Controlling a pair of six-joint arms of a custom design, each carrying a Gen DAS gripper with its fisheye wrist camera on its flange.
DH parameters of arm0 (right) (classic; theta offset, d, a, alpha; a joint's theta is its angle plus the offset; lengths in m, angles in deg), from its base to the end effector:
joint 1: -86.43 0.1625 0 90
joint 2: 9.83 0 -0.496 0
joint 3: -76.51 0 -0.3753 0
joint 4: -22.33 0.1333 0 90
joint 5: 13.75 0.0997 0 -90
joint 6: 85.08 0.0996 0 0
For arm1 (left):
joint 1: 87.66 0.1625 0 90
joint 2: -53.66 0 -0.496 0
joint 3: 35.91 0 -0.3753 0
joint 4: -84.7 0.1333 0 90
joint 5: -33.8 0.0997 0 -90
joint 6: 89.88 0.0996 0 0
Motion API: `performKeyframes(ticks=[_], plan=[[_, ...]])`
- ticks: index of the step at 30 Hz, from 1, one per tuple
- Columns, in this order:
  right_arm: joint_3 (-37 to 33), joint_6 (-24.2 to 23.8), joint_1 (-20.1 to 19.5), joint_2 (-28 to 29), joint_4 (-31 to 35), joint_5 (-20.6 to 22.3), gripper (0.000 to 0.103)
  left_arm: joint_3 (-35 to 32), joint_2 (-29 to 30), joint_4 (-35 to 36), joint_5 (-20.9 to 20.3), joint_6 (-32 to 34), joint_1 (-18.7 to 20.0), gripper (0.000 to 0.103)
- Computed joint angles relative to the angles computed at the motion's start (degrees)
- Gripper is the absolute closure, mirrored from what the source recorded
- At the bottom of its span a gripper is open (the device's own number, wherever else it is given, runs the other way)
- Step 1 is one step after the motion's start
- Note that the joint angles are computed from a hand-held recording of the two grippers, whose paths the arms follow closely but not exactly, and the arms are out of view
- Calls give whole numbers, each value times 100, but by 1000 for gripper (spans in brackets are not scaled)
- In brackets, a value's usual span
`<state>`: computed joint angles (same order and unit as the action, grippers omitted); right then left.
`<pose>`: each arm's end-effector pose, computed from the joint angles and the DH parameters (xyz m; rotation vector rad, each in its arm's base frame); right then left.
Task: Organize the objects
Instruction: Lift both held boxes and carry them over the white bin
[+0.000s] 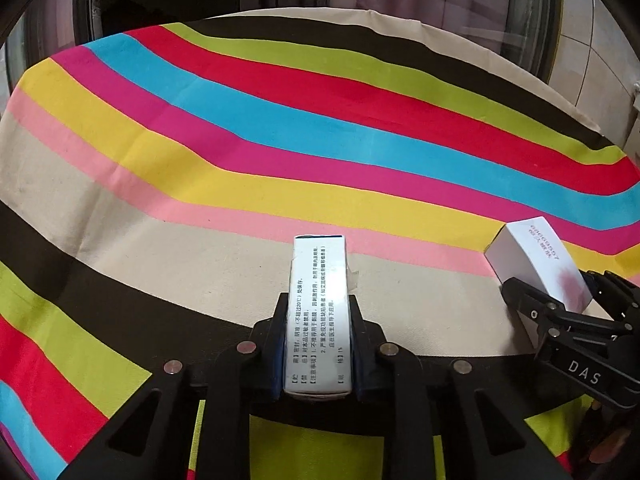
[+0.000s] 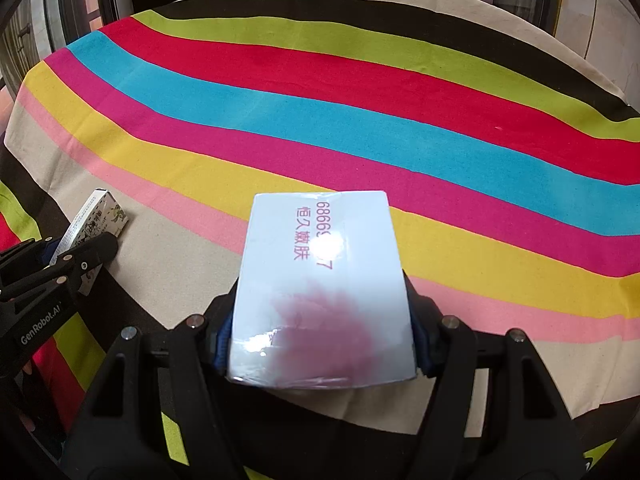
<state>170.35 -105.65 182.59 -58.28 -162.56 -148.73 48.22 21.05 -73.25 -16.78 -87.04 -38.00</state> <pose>0.1388 -0.7000 0.2966 0.0968 -2.1657 0.8634 -0.3478 -0.7132 0.0904 0.8020 2.3791 -0.6315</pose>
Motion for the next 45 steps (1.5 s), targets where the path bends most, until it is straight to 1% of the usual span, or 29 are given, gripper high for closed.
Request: performKeyframes(ticks=[3, 8, 12, 14, 15, 16, 21, 24, 28, 34, 45], plan=[[-4, -5, -2, 0, 4, 4, 33, -219, 112, 88, -34, 2, 28, 77], [20, -5, -1, -18, -3, 5, 33, -120, 83, 75, 162, 21, -47, 77], [161, 55, 58, -58, -66, -120, 33, 101, -14, 128, 336, -79, -142, 77], [358, 313, 103, -187, 30, -143, 33, 393, -153, 49, 283, -206, -206, 77], [568, 574, 116, -312, -7, -57, 33, 526, -220, 19, 283, -261, -233, 77], [702, 702, 137, -371, -82, -66, 33, 713, -318, -28, 276, -339, -269, 77], [1273, 1037, 253, -611, -471, -71, 33, 1299, -602, -309, 280, -403, -398, 77], [1504, 1015, 352, -696, -726, -100, 33, 1459, -711, -320, 242, -460, -433, 77], [1722, 856, 462, -754, -999, -162, 33, 1638, -832, -401, 198, -558, -456, 77], [1978, 908, 515, -839, -1146, -148, 33, 1921, -969, -576, 191, -641, -484, 77], [2337, 701, 760, -878, -1412, -306, 33, 2548, -1385, -909, 171, -759, -637, 77]])
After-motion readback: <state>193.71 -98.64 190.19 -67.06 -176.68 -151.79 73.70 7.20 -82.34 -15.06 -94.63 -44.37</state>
